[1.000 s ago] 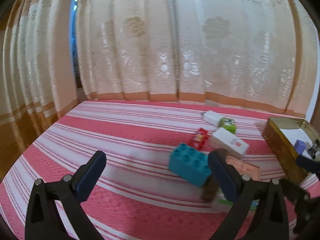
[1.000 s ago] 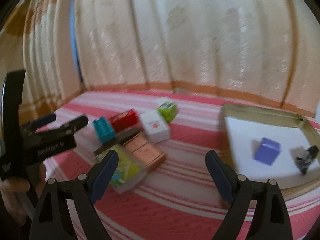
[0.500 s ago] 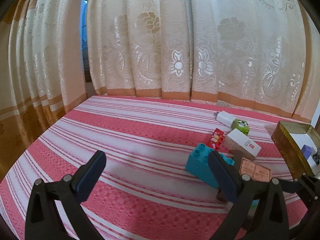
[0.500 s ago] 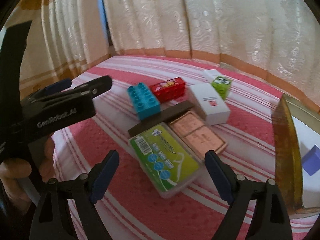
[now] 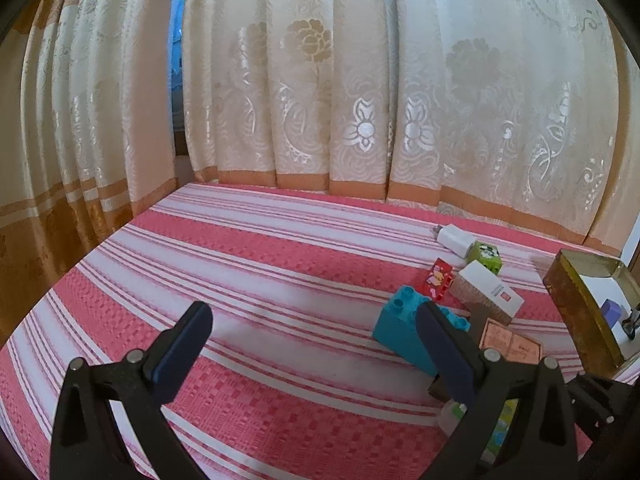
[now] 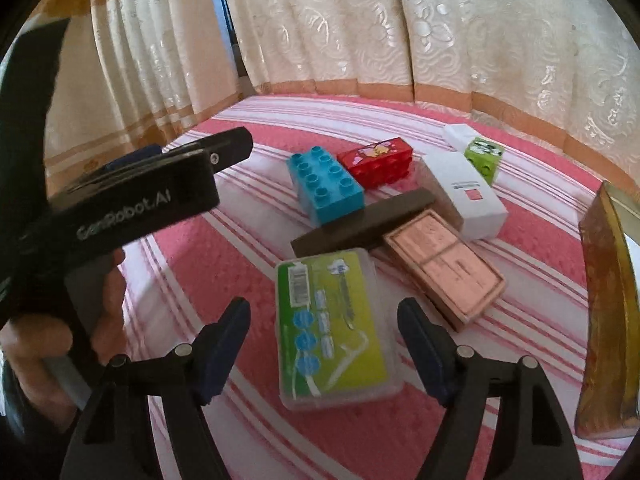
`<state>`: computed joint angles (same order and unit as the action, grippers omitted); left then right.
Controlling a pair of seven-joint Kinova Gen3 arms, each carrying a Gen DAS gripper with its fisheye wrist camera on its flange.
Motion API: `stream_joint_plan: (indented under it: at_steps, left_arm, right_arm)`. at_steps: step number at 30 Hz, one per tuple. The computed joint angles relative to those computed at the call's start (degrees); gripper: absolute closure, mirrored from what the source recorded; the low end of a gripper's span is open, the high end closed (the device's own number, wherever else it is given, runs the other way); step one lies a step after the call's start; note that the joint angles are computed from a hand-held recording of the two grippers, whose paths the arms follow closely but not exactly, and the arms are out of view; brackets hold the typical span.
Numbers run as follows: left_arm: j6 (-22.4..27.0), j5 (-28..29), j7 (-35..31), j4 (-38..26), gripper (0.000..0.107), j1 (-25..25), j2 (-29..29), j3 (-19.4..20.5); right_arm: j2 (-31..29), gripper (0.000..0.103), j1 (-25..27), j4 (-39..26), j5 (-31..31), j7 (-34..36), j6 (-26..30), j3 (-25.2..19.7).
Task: Organize rigid objects
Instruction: 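Grasp the dark brown stick with the left tool while the right tool grasps the green floss case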
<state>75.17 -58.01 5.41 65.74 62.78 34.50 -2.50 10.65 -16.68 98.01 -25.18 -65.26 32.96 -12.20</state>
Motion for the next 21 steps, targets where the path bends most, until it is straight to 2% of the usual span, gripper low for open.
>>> stream_joint_plan:
  at_steps: [2, 3, 4, 7, 9, 12, 17, 19, 21]
  left_arm:
    - [-0.4, 0.1, -0.1, 0.3, 0.005, -0.1, -0.2, 0.1]
    - [-0.7, 0.1, -0.1, 0.6, 0.005, -0.2, -0.3, 0.2]
    - [-1.2, 0.1, -0.1, 0.9, 0.005, -0.3, -0.6, 0.3]
    - [-2.3, 0.0, -0.1, 1.5, 0.005, -0.5, -0.9, 0.6]
    - [-2.8, -0.3, -0.6, 1.6, 0.005, -0.5, -0.9, 0.7]
    - [-4.8, -1.3, -1.4, 2.4, 0.005, -0.2, -1.2, 0.9]
    - [-10.0, -3.0, -4.2, 4.2, 0.005, -0.1, -2.1, 1.5]
    - [-13.3, -2.8, -6.1, 5.1, 0.006, -0.9, -2.8, 2.2]
    - [-16.3, -1.9, -8.9, 5.5, 0.01, -1.8, -3.2, 3.0]
  right_arm:
    - [0.3, 0.028, -4.8, -1.0, 3.1, -2.3, 1.5, 4.2]
    - [0.0, 0.04, -6.4, -0.7, 3.2, -2.1, 1.2, 5.8]
    - [-0.2, 0.046, -8.7, -0.4, 2.7, -1.3, 1.2, 8.4]
    - [-1.0, 0.046, -14.2, 0.6, -1.7, 4.4, 2.1, 16.2]
    - [-1.7, 0.047, -14.4, 2.2, -5.5, 9.1, 1.9, 18.1]
    - [-3.4, 0.047, -7.6, 5.0, -12.5, 14.5, 0.3, 14.1]
    - [-9.6, 0.047, 5.1, 12.9, -24.2, 24.3, -11.1, 4.0]
    - [-11.3, 0.047, 6.8, 15.2, -28.8, 28.7, -15.7, 2.6]
    - [-12.5, 0.047, 5.7, 16.7, -33.5, 32.6, -18.9, 4.0]
